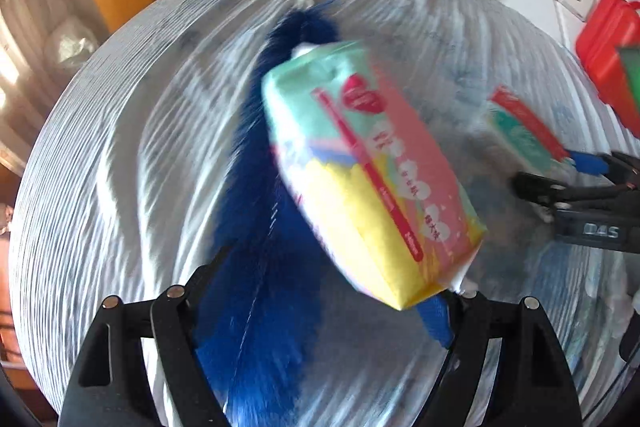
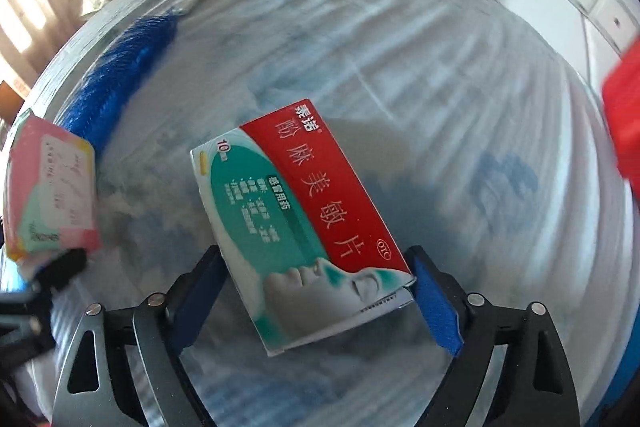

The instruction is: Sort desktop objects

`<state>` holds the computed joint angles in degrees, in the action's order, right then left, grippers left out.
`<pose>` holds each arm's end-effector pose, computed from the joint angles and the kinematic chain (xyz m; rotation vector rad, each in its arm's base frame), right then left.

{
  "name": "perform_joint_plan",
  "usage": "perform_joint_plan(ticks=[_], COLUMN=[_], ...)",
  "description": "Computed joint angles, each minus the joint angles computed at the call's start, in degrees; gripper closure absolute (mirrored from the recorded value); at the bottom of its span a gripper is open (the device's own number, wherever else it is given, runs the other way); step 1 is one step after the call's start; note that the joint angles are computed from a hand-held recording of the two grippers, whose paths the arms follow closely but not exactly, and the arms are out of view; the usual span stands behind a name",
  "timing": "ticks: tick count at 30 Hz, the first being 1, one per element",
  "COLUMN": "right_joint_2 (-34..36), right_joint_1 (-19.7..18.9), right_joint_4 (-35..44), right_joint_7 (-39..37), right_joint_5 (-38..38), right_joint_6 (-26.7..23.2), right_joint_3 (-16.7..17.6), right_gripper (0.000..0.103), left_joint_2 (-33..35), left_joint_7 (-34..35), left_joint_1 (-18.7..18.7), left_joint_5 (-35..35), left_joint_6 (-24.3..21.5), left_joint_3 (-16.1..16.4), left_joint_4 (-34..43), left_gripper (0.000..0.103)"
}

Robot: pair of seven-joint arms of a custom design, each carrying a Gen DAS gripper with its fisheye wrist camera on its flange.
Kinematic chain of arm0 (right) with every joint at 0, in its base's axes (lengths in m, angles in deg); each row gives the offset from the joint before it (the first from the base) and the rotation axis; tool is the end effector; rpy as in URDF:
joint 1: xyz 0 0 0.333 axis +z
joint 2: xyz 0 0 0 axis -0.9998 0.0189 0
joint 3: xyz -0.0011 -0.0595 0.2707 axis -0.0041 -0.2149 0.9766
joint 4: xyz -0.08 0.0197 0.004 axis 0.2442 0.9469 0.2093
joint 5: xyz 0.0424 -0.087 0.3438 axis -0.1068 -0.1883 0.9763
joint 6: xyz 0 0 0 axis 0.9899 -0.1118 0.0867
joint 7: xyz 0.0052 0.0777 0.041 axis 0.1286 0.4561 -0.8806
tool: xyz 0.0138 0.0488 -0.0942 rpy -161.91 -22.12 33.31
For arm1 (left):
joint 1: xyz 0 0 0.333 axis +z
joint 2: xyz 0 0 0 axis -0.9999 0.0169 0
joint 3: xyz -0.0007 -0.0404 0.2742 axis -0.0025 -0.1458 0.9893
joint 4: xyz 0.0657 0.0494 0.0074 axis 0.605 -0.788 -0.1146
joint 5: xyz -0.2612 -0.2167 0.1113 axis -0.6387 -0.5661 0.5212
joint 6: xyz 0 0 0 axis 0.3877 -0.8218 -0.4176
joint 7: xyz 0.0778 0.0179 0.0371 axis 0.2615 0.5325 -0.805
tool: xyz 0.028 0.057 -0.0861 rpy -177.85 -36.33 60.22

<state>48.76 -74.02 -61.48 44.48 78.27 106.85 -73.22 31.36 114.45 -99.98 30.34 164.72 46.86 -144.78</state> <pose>0.6740 0.2113 0.4327 -2.2835 1.7123 -0.2886 0.6342 -0.1716 0.4225 -1.9535 2.0583 -0.4410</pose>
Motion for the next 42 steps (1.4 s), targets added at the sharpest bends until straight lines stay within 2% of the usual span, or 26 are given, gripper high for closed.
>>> perform_joint_plan(ticks=[2, 4, 9, 11, 14, 17, 20, 24, 30, 34, 36, 39, 42], right_joint_2=[-3.1, -4.2, -6.3, -7.1, -7.5, -7.1, -6.5, -5.7, -4.8, -6.0, -6.2, -7.0, -7.3], right_joint_1=[-0.4, -0.8, -1.1, -2.5, -3.5, -2.6, -0.7, 0.0, -1.9, -1.8, -2.6, -3.6, -3.4], right_joint_4=[-4.9, -7.0, -10.7, -11.8, -12.4, -11.7, -11.2, -10.8, -9.7, -11.5, -11.5, -11.8, -11.4], right_joint_7=[-1.0, -1.7, -2.3, -3.0, -3.9, -2.9, -0.5, 1.2, -0.4, -1.6, -2.5, -3.0, -2.9], right_joint_5=[0.3, 1.5, 2.9, 5.5, 7.7, 7.0, 3.8, 1.3, 3.6, 3.4, 5.2, 7.9, 7.6], right_joint_6=[1.4, 2.0, 4.2, 5.1, 5.6, 5.5, 6.7, 7.3, 7.5, 7.6, 6.8, 6.7, 6.8], right_joint_3=[0.4, 1.1, 1.5, 2.1, 2.4, 2.0, 0.8, 0.3, 1.6, 1.6, 2.2, 2.6, 2.2], right_gripper=[0.011, 0.0, 0.0, 0.0, 0.0, 0.0, 0.0, 0.0, 0.0, 0.0, 0.0, 0.0, 0.0], left_joint_2=[-1.9, -4.1, -7.7, -6.0, -0.5, 5.4, 8.5, 6.2, -0.1, -6.1, -7.6, -6.1, 1.5], left_joint_7=[0.3, 0.7, 0.6, -2.3, -4.2, -5.3, -5.0, -3.6, -5.3, -2.0, -1.4, -1.9, -3.9], left_joint_1=[0.6, 1.1, 1.8, 0.9, -0.8, -3.8, -4.0, -2.8, -3.4, 0.3, 0.3, -0.5, -2.0], left_joint_5=[-0.7, -1.7, -5.5, -4.2, -1.9, 3.3, 2.8, 1.1, 7.4, 0.8, 0.6, 1.3, 3.1], left_joint_6=[-0.4, -0.1, 2.0, 1.5, -2.0, -6.2, -8.4, -6.9, -7.1, -4.8, -3.5, -2.5, -6.3], left_joint_3=[0.0, -0.5, -2.0, -1.6, -1.1, 0.3, 0.3, 0.0, 1.9, -1.0, -1.6, -1.9, -0.9], left_joint_4=[-2.3, -4.6, -6.8, -4.0, 3.8, 11.6, 15.4, 11.1, 2.3, -4.0, -4.7, -1.5, 9.0], left_gripper=[0.023, 0.023, 0.023, 0.023, 0.023, 0.023, 0.023, 0.023, 0.023, 0.023, 0.023, 0.023, 0.023])
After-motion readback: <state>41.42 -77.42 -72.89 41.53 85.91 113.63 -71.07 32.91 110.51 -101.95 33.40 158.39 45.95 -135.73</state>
